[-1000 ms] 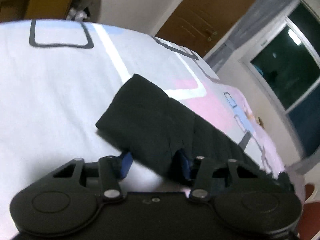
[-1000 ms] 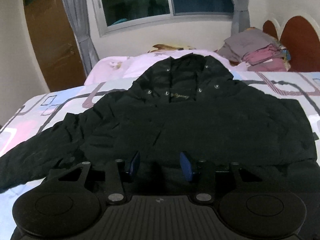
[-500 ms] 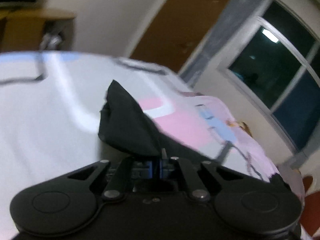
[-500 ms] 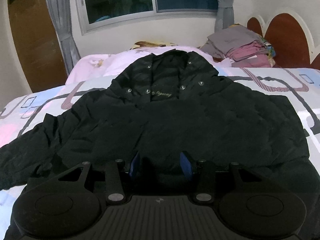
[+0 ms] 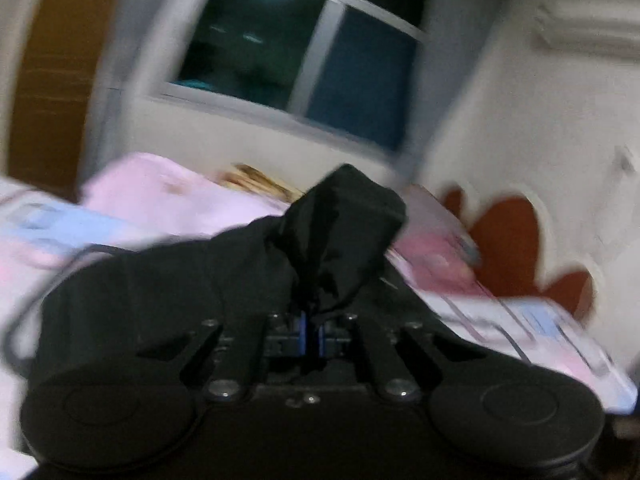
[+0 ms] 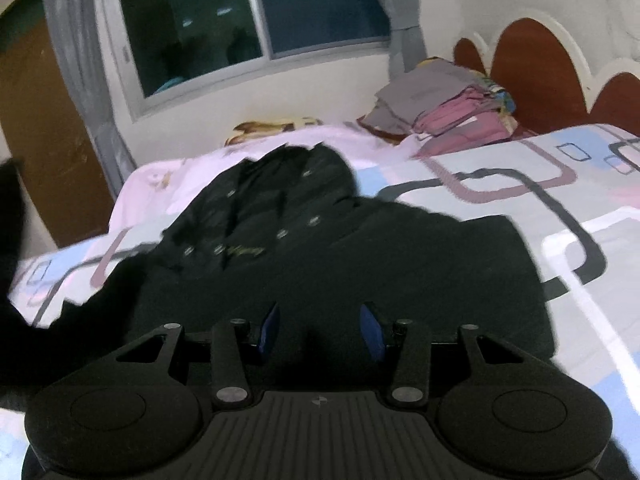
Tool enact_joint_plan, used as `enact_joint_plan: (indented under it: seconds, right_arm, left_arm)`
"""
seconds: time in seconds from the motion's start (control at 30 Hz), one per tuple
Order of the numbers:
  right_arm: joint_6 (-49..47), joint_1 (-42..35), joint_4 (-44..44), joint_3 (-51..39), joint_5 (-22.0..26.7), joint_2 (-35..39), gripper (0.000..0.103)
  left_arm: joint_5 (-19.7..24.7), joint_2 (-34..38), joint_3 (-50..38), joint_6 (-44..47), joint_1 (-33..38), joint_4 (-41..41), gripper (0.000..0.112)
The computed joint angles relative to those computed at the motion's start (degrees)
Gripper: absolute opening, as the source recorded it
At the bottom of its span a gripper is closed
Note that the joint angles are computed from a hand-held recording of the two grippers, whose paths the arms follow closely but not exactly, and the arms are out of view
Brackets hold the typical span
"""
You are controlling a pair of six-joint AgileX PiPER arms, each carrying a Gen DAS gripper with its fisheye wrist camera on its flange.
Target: Fold large clothes
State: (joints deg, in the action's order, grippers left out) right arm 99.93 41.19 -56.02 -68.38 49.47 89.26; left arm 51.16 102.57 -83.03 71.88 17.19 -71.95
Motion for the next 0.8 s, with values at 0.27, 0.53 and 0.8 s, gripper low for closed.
enact_joint_plan:
  seconds: [0.27,0.53,0.8]
  right_arm:
    - [-0.19,-9.06,0.22,14.67,-7.20,-13.47,0.046]
    - [-4.57,-12.60,0.89,18.59,-13.14,-18.86,0.090]
    - [-13.53,-14.58,9.36,14.06,-19.47,-14.42,0.051]
  left_arm:
    - [-5.75,0.33,6.22,-2.10,-17.75,9.97,0.005]
    - [-2.64,1.24,9.29,0.75,-20.47,13.93,0.072]
    - [3.52,-1.51,3.02,0.99,-2.75,7.35,0.053]
